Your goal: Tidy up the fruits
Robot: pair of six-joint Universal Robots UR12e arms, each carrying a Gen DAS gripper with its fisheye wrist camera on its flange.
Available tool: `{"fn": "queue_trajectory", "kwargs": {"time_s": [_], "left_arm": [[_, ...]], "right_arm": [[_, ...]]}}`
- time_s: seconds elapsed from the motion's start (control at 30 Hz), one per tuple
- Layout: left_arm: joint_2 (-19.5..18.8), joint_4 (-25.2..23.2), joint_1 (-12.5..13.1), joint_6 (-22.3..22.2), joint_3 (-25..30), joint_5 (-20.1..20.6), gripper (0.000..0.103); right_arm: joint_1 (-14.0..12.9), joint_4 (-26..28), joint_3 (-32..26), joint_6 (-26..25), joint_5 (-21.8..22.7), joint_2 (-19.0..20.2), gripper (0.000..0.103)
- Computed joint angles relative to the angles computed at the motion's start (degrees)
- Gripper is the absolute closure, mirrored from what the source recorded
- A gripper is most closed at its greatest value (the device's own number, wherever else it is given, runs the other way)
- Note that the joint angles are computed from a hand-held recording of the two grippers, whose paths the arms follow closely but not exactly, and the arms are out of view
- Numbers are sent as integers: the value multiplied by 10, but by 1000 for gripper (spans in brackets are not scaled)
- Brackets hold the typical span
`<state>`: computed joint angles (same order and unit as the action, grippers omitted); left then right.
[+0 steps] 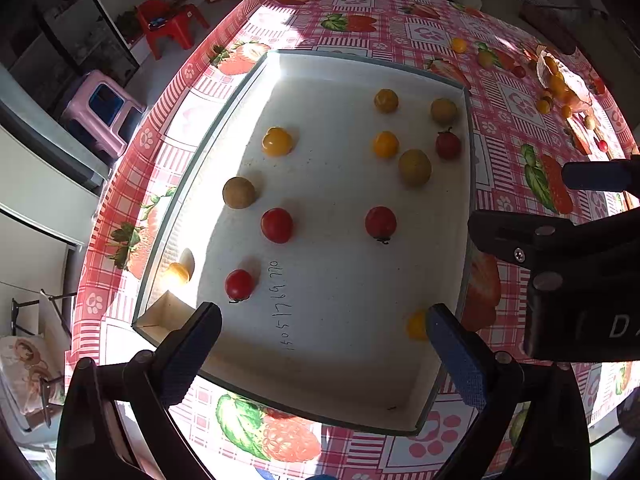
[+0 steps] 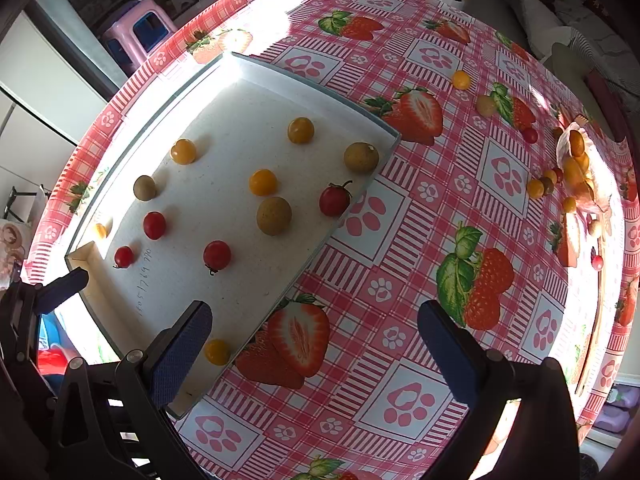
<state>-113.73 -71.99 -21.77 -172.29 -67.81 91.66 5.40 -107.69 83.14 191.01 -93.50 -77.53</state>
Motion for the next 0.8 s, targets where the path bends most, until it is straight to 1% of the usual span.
{"fn": "queue_trajectory", "kwargs": {"time_s": [0.8], "left_arm": [[0, -2, -1, 3, 0, -2, 0]], "right_arm": [[-1, 1, -1, -2, 0, 0, 0]]}}
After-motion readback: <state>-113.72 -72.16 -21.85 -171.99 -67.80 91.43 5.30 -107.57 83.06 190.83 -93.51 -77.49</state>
